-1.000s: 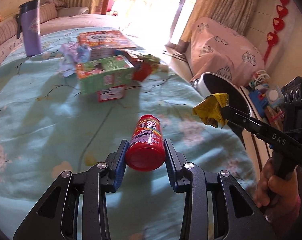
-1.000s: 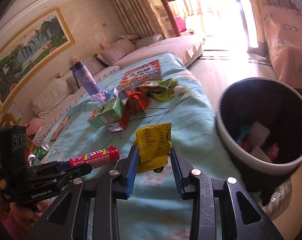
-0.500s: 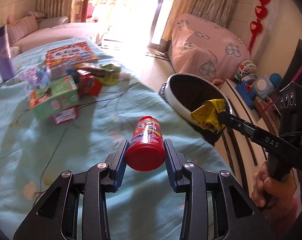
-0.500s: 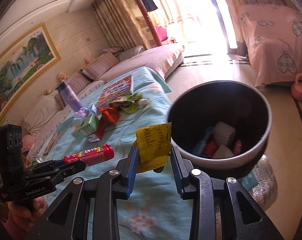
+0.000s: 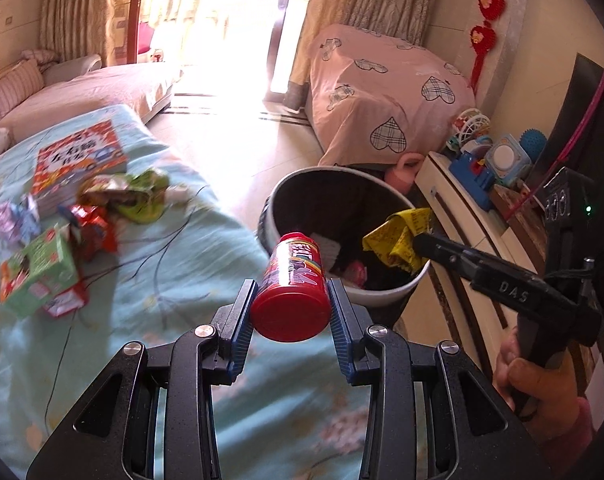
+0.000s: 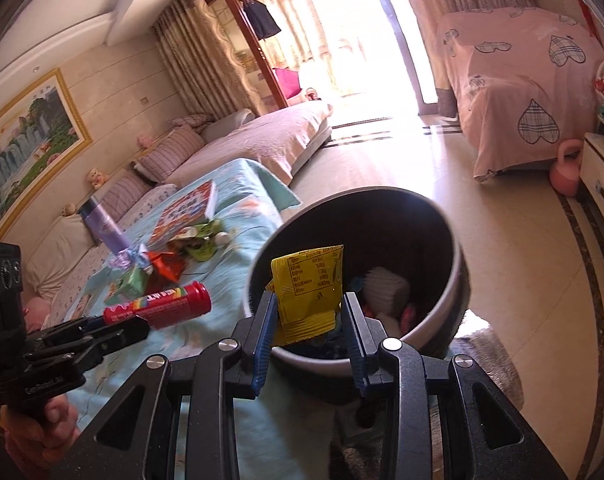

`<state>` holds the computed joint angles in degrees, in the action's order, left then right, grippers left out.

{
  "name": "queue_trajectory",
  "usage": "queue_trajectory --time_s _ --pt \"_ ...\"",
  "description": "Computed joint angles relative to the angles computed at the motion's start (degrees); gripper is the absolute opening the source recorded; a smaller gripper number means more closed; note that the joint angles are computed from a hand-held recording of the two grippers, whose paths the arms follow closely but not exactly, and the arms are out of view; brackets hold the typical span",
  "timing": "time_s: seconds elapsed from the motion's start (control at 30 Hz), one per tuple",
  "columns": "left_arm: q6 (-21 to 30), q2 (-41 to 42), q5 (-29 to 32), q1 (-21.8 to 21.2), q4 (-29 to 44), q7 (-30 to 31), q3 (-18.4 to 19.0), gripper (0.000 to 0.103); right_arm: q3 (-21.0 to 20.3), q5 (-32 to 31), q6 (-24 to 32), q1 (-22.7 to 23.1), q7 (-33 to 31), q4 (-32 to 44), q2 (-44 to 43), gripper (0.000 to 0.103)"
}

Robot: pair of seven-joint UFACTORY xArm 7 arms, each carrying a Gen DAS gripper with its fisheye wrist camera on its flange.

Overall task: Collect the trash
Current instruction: 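Carry the red tube and yellow wrapper over the bin, then open both tools over the bin to drop the tube and wrapper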

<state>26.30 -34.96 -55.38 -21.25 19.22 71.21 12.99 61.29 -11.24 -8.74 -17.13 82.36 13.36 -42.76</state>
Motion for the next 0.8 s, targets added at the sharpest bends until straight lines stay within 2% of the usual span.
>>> queue_trajectory --time_s 0.3,0.8 --pt "-3.48 5.69 -5.25 -4.21 3.50 1.05 -3.37 0.034 -2.66 -0.23 -0.76 -0.74 -2.41 -1.63 1.19 0.033" --pt "-5.62 12.91 -9.50 -3.48 6.71 2.42 -9.14 0.034 -1.06 2.71 -4.54 -6.44 -9.27 -1.38 6.79 0.033"
